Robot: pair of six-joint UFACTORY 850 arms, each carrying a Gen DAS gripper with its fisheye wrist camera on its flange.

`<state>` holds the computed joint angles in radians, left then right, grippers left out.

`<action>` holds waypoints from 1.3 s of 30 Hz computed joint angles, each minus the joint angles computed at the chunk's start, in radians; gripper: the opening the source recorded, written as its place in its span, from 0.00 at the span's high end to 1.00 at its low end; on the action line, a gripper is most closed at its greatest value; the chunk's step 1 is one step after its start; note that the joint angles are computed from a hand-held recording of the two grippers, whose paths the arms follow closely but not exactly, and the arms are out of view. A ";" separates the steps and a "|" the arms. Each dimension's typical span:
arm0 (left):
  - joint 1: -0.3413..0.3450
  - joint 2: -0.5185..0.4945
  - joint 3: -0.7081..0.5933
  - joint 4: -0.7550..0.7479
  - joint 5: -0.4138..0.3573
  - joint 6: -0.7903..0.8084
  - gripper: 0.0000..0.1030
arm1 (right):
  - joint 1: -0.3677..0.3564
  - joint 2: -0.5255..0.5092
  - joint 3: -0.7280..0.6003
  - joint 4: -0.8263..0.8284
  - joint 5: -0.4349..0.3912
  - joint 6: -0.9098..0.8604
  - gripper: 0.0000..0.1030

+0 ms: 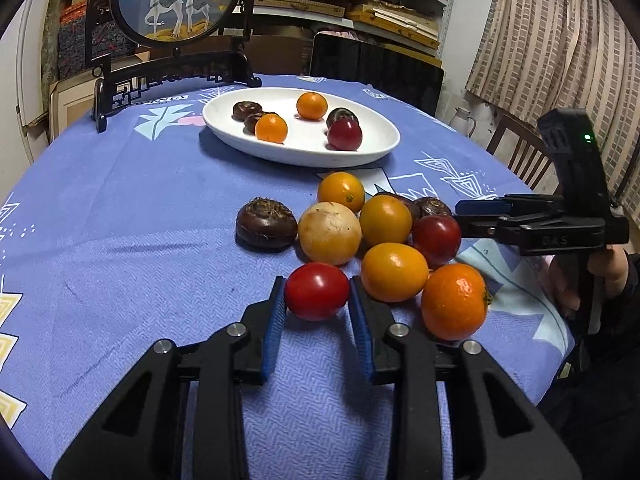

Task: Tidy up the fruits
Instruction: 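Grasp a red tomato with the left tool while the right tool grasps a dark brown fruit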

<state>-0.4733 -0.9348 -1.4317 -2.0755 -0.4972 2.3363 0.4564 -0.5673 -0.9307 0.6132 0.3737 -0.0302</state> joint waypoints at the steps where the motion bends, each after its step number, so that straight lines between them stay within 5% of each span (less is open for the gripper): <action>1: 0.000 0.001 0.002 -0.001 -0.001 0.001 0.71 | -0.001 -0.001 -0.003 0.002 -0.005 -0.007 0.44; 15: 0.001 -0.003 -0.004 0.022 -0.003 -0.019 0.71 | 0.016 -0.055 -0.109 0.291 -0.069 -0.412 0.45; 19: 0.003 -0.003 -0.005 0.026 -0.005 -0.024 0.71 | 0.016 -0.064 -0.122 0.331 -0.073 -0.451 0.59; 31: 0.005 -0.004 -0.006 0.028 -0.009 -0.026 0.71 | -0.018 -0.034 -0.057 -0.127 -0.035 0.076 0.61; 39: 0.007 0.000 -0.001 0.015 -0.008 -0.028 0.71 | -0.020 -0.014 -0.016 -0.237 0.022 0.217 0.61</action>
<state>-0.4662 -0.9344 -1.4324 -2.0605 -0.5057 2.3087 0.4368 -0.5811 -0.9466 0.3760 0.3954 0.1870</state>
